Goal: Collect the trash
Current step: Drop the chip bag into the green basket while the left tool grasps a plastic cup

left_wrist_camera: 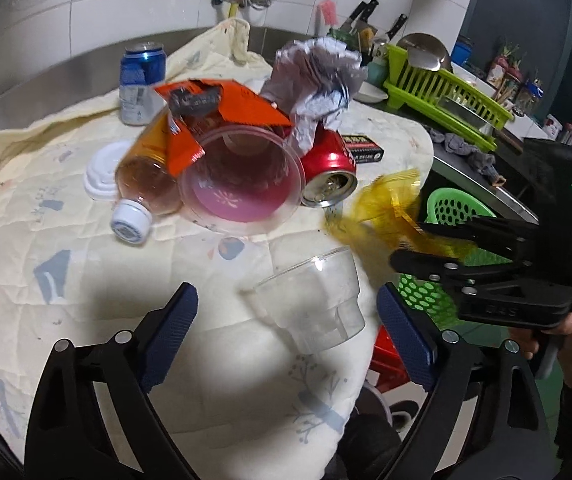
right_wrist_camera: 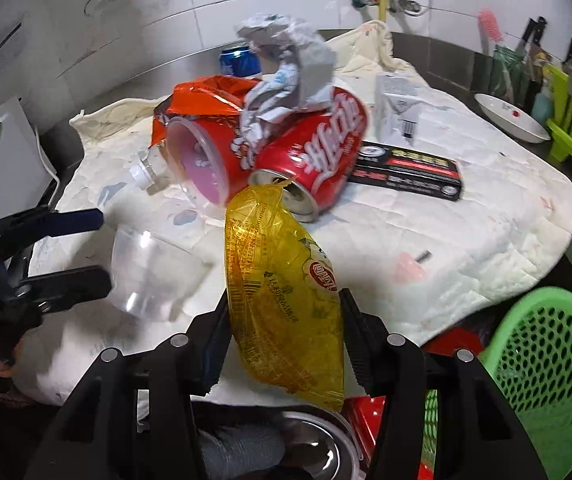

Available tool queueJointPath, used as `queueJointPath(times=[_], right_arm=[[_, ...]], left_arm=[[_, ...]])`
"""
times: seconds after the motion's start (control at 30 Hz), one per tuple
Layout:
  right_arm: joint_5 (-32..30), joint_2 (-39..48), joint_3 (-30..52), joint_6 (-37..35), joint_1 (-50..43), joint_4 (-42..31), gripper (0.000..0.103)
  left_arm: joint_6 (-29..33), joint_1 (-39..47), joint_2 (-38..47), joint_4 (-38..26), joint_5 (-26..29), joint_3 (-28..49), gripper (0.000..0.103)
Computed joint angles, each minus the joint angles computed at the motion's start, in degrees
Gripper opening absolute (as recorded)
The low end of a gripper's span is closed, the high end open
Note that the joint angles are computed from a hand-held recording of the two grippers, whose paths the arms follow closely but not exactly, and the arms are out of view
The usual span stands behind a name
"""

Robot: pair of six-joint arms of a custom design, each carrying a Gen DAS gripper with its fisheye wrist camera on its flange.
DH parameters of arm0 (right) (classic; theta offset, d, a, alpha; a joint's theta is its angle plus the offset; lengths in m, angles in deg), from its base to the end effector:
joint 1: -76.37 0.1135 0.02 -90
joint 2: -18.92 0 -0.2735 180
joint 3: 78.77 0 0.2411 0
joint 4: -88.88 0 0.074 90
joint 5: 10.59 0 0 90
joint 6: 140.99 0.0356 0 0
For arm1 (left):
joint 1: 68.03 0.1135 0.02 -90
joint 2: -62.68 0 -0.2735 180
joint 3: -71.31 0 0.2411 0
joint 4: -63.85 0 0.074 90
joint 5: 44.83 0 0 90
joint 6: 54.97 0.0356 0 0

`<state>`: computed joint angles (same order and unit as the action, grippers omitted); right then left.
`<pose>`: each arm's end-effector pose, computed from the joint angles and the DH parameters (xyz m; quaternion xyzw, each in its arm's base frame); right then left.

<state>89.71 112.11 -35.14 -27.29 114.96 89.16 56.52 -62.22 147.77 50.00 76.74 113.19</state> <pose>0.2093 0.1589 0.1204 -0.0900 0.9299 0.1072 0.3401 0.2298 0.0046 0.1334 0.2023 0.9037 -0.1891 0.3267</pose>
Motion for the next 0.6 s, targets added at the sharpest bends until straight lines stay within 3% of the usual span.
queueJointPath(times=[0.43,0.6], right_arm=[[7.8,-12.5,-11.7,6.4,-4.4,-3.3,0.050],[9.8,-16.6,-16.2,9.1,-8.3,-5.4,0.050]], left_arm=[[-9.8,-6.4,7.1,2.9,-4.5,3.4,0.088],[-10.5,-6.3,9.9,2.2,-3.4,5.0,0.066]])
